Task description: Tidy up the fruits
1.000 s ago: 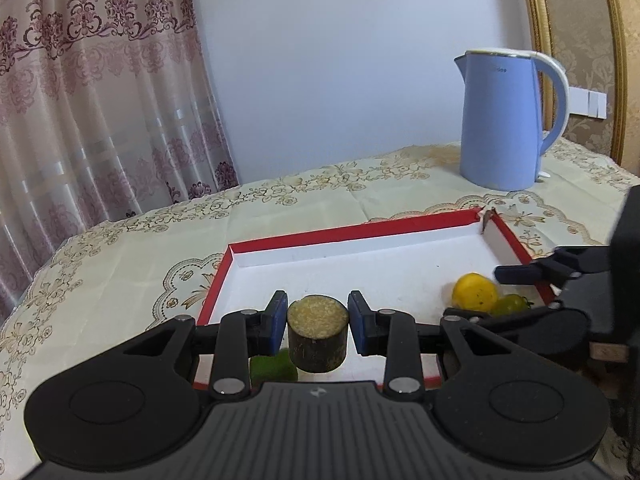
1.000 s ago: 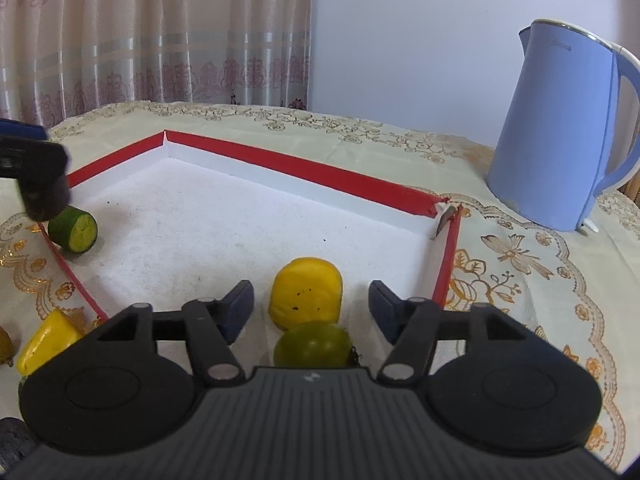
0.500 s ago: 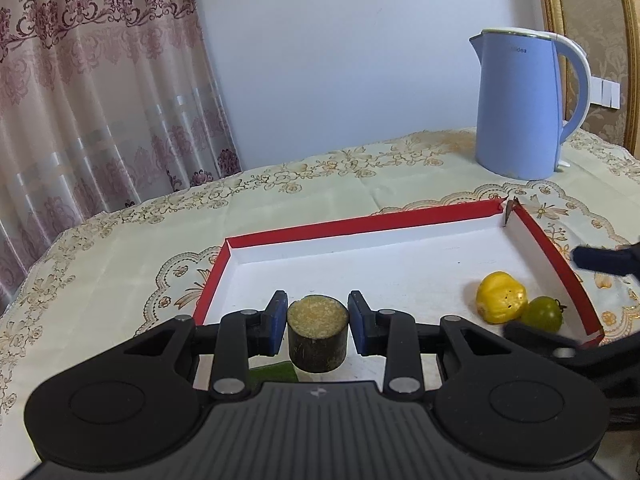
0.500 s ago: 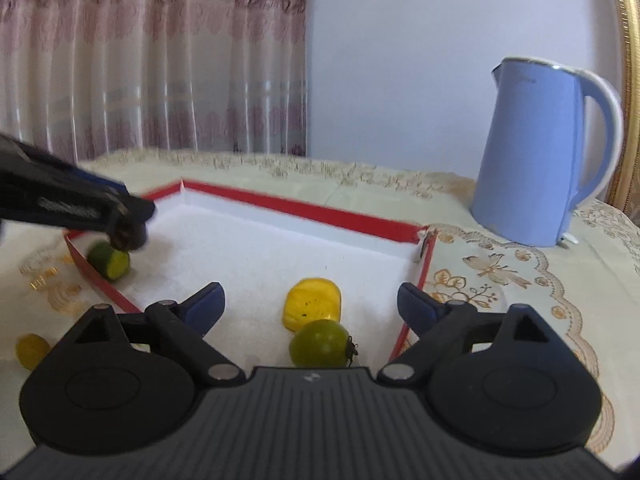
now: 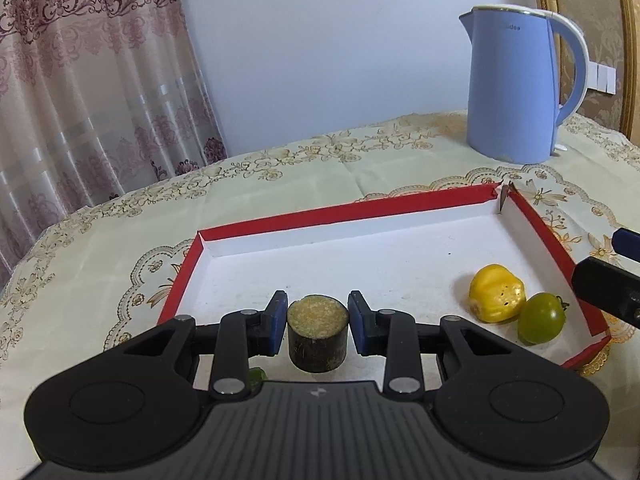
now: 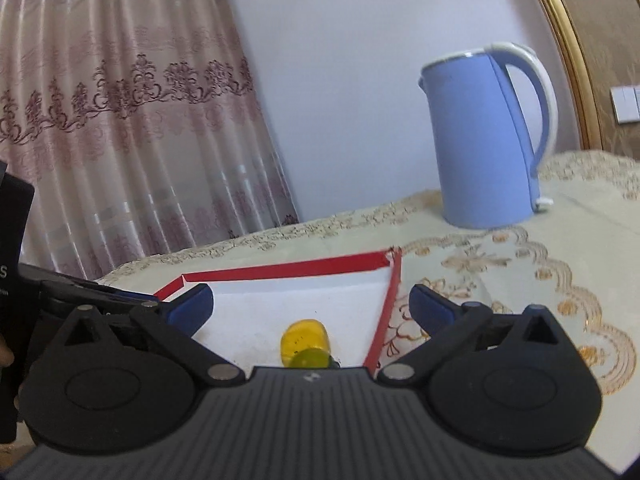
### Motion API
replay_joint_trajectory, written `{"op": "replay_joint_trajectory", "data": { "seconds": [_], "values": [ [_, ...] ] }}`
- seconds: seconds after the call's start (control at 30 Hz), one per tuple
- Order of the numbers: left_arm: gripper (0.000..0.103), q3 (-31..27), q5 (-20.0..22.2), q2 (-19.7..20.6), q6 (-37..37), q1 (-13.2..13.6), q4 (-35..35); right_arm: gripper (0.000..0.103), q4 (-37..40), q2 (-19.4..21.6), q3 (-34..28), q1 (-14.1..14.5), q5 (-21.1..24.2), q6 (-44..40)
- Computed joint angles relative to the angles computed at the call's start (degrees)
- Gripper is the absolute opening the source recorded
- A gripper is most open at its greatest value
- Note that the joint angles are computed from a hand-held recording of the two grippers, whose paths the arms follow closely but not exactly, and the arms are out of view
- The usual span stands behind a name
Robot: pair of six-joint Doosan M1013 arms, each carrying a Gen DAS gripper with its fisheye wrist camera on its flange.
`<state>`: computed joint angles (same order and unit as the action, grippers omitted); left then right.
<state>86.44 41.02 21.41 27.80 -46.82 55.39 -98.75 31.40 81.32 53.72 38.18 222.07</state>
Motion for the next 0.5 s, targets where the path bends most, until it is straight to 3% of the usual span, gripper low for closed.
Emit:
{"op": "replay_joint_trajectory", "data": {
  "seconds": [0.23, 0.5],
  "values": [
    [0.032, -0.65, 0.05, 0.96, 2.49, 0.47, -2.36, 0.103, 1.26, 0.08, -0.1, -0.18, -1.15, -0.77],
    [0.032, -0.35, -0.99, 1.12, 0.64, 0.59, -0.43, 0.103, 2.06, 0.02, -0.06, -0.35, -2.07, -0.64]
  ]
}}
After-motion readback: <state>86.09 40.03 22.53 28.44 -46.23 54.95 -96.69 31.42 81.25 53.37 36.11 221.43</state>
